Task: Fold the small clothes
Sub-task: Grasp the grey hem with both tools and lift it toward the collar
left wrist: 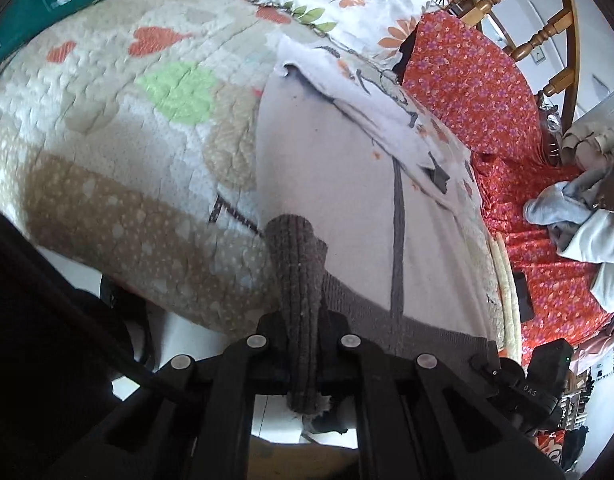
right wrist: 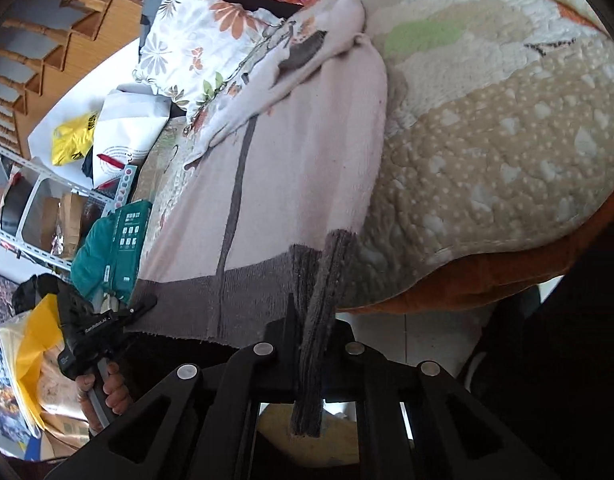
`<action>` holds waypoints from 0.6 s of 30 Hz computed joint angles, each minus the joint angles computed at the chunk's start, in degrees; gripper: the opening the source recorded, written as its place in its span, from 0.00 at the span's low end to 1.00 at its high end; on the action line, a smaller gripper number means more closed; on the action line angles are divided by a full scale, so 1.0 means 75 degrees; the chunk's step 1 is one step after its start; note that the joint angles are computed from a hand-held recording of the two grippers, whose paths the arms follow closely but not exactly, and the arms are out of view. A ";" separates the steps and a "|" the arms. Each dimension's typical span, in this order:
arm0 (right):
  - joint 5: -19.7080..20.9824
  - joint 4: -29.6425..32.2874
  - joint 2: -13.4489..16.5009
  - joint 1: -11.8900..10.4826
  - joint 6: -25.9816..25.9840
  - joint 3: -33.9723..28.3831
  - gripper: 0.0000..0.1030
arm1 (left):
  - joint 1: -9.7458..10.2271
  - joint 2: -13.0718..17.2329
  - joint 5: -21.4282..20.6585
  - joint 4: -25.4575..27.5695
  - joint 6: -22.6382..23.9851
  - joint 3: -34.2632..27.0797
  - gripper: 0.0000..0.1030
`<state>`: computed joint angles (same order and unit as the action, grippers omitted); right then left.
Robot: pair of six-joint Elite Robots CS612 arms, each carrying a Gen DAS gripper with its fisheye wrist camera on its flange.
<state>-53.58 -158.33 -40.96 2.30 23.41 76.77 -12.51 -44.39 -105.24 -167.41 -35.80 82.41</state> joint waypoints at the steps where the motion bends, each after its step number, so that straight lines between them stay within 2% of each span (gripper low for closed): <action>1: 0.0030 0.0054 0.0028 0.0010 -0.0065 -0.0092 0.07 | 0.0004 0.0048 0.0024 0.0081 0.0009 -0.0142 0.06; 6: -0.0123 0.0350 0.0415 0.0108 -0.0523 -0.1198 0.07 | 0.0143 0.0405 0.0229 0.0526 0.0220 -0.1132 0.06; 9: -0.0368 0.0469 0.0762 0.0137 -0.0569 -0.2069 0.07 | 0.0213 0.0845 0.0345 0.0936 0.0210 -0.2106 0.06; 14: -0.0542 0.1103 0.1749 0.0143 -0.0144 -0.4153 0.07 | 0.0338 0.1815 0.0366 0.1979 -0.0001 -0.4040 0.06; 18: -0.0838 0.2144 0.2742 0.0204 -0.0137 -0.6167 0.07 | 0.0355 0.2567 0.0468 0.2839 -0.0015 -0.5507 0.06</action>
<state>-59.86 -142.24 -20.39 3.82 22.38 30.52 -9.85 -25.14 -101.73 -146.12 -35.91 41.11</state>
